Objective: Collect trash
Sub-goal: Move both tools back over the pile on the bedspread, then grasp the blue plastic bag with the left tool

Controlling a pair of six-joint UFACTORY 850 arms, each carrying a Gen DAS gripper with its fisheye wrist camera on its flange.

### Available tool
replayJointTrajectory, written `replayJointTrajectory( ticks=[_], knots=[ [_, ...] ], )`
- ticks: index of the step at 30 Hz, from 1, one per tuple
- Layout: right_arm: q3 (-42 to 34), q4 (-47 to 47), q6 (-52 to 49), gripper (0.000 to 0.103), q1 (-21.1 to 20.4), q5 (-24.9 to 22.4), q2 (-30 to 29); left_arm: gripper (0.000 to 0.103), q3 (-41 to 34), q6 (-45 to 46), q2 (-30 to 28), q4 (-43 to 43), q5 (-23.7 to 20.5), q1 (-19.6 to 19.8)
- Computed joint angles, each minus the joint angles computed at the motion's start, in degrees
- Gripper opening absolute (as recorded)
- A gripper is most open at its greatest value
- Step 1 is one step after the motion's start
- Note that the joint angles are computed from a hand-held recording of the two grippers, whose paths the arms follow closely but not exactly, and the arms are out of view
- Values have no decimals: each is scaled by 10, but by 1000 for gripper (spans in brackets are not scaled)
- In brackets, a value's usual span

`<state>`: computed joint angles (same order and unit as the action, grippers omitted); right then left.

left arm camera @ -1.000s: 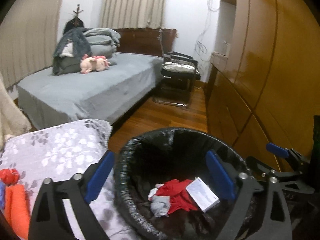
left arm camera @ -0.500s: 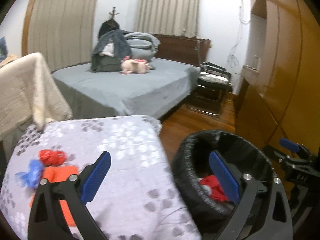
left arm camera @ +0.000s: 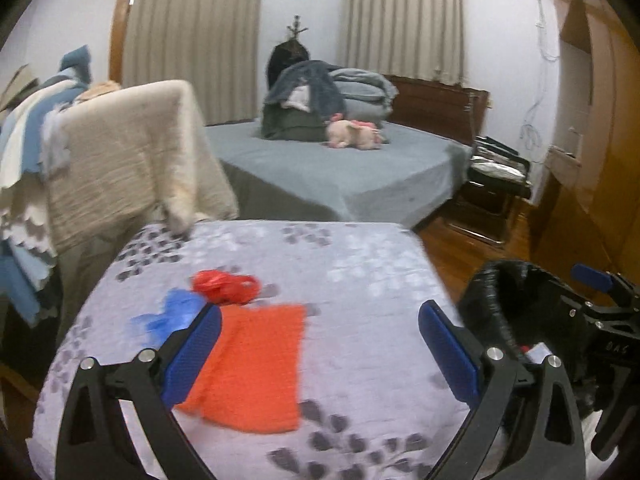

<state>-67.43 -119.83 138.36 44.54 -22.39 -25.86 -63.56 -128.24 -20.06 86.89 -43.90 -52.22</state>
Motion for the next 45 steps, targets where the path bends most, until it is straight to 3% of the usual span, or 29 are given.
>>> replayJointTrajectory(
  ticks=[7, 14, 18, 23, 30, 33, 35, 38, 45],
  knots=[
    [-76, 51, -61, 97, 19, 20, -66, 97, 58, -17, 29, -18, -17, 21],
    [-166, 188, -208, 97, 34, 42, -147, 96, 94, -32, 34, -23, -10, 49],
    [-220, 278, -296, 96, 38, 60, -187, 95, 104, -45, 24, -19, 13, 74],
    [-276, 402, -436, 81, 41, 79, -222, 92, 106, -59, 10, 2, 41, 106],
    [-321, 521, -562, 78, 43, 77, -251, 88, 94, -89, -11, 60, 108, 155],
    [-329, 553, -597, 76, 43, 78, -257, 77, 92, -113, -18, 88, 139, 168],
    [-334, 578, -622, 75, 43, 79, -259, 58, 92, -138, -21, 114, 159, 176],
    [-341, 601, -645, 75, 45, 81, -264, 45, 95, -163, -23, 139, 165, 179],
    [-349, 621, -671, 75, 52, 93, -267, 42, 130, -216, 16, 160, 132, 164]
  ],
)
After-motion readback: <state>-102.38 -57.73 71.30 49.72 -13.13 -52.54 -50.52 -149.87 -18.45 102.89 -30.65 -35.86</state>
